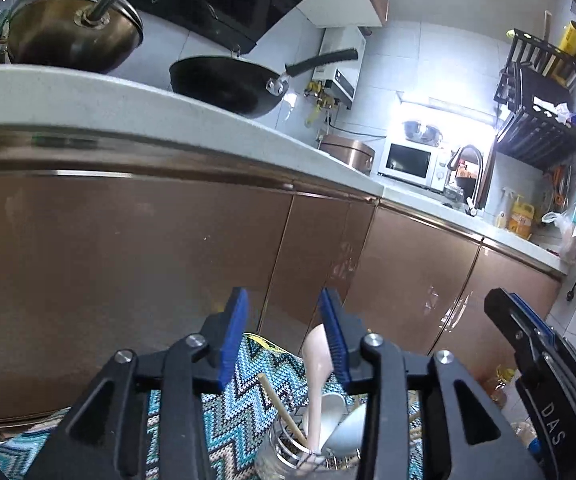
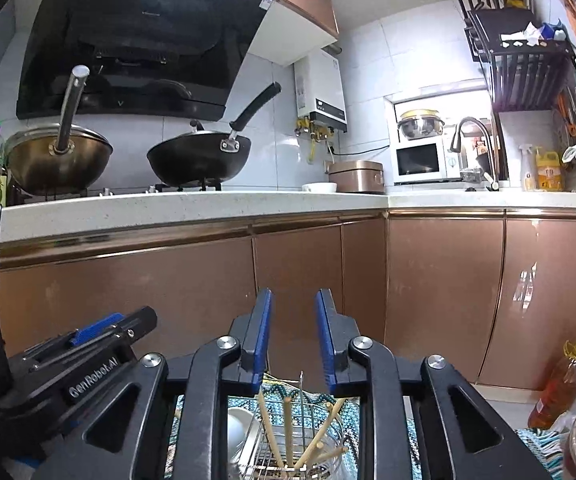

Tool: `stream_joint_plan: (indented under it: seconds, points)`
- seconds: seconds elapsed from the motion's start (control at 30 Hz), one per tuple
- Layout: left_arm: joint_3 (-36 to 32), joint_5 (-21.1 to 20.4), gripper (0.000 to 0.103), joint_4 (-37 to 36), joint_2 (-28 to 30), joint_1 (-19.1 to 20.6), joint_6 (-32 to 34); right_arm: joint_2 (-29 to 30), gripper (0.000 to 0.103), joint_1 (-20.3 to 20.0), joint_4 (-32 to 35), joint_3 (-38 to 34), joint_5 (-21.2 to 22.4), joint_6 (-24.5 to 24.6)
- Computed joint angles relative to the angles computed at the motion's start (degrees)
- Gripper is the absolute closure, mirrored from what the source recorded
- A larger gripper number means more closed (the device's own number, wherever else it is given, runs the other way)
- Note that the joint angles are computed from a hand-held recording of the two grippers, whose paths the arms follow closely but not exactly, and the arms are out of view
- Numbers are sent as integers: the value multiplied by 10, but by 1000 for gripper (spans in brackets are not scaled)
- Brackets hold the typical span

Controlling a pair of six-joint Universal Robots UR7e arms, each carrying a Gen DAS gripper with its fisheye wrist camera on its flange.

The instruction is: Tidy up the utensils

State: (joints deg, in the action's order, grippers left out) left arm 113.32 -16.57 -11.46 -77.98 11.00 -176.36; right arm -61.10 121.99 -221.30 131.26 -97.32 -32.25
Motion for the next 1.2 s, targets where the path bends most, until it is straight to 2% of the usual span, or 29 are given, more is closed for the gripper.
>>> stream_joint_plan:
  seconds: [0.17,0.3,0.37,0.6,0.73,0.9,1.07,1.2]
  points:
    - [2,-65,48,-37,-16,-64,58,-56,72,22,24,32,-15,4]
    - [-7,-142,38,-58,-15,-127,107,-115,66,41,55,65,-37,10]
    - [-18,-192,29,-55,2,-160,121,-158,60,55,84,91,-56,9]
    - [-38,-301,22,-76,41,-264,172,-310,47,100,192,172,-126,26]
    - [-54,-335,21,-94,65,-305,197,-385,41,134,249,195,-161,41]
    - [-75,-369,21,-109,100,-354,212,-466,23,204,321,200,-216,71]
    - [-103,-383,21,-105,125,-380,220,-535,9,255,392,201,-271,110]
    - [-120,-389,21,-100,142,-390,230,-569,0,278,424,206,-320,126]
